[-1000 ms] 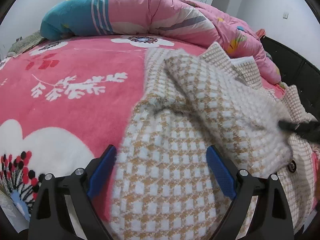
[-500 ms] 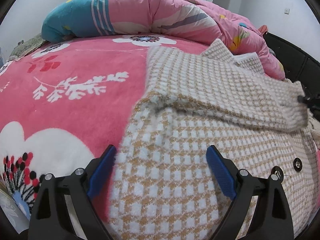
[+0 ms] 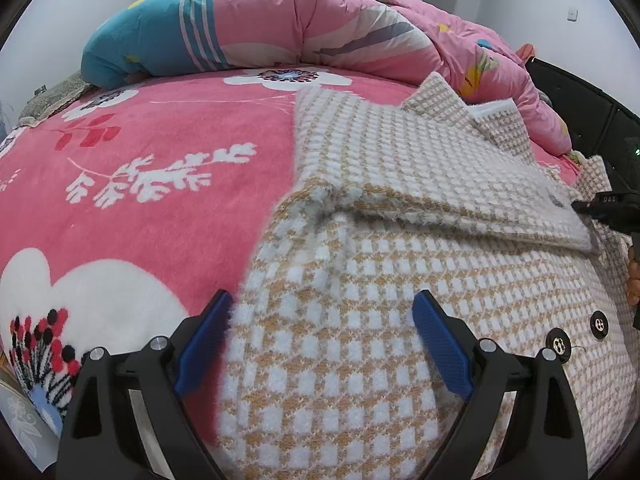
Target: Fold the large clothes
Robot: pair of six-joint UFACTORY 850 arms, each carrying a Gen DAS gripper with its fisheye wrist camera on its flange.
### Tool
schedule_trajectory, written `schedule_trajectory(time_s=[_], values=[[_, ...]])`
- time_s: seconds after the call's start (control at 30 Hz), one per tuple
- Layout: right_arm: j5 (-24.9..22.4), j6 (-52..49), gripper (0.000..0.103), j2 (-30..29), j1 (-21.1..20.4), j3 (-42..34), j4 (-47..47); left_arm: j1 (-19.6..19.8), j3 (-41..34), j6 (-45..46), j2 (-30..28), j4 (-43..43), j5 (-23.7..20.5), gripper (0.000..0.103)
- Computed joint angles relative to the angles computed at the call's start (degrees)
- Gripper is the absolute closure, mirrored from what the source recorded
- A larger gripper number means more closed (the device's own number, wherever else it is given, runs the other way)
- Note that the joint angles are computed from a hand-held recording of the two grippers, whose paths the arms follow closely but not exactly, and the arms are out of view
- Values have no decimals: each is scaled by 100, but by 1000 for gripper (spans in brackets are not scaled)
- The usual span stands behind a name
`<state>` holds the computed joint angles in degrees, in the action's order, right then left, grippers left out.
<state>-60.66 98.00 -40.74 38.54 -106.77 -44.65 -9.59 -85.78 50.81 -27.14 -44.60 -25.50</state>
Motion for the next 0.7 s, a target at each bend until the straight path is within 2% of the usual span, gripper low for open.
schedule_trajectory(time_s=[0.07,0.1,0.13,0.2,0.27,0.33,0.43,0.5,0.57,0.63,0.7], values=[[-710,-115,73,-180,195,-371,-314,14,31,161,8,-149,11,14],[-841,-106,69,-197,263,-436,-459,24,56,300,16,-286,17,14],[-732,-53,68,-137,317,-374,-585,41,76,416,23,-402,7,14],[-161,-41,68,21,414,-179,-796,88,113,678,40,-687,-50,14],[550,-491,57,38,482,-116,-753,147,136,929,60,-970,-161,14],[907,-1072,53,-80,515,-179,-455,215,176,1127,119,-1201,-287,14],[413,-2099,52,-663,447,-783,476,303,304,1625,297,-1672,-420,14],[358,-2008,52,-690,455,-795,366,333,332,2009,410,-2000,-515,14],[52,-1769,52,-660,469,-887,322,321,244,2226,446,-2190,-613,14],[104,-1346,52,-450,505,-653,45,255,-39,2058,340,-2068,-693,14],[235,-796,52,-127,534,-229,-255,163,-602,1430,23,-1610,-979,14]])
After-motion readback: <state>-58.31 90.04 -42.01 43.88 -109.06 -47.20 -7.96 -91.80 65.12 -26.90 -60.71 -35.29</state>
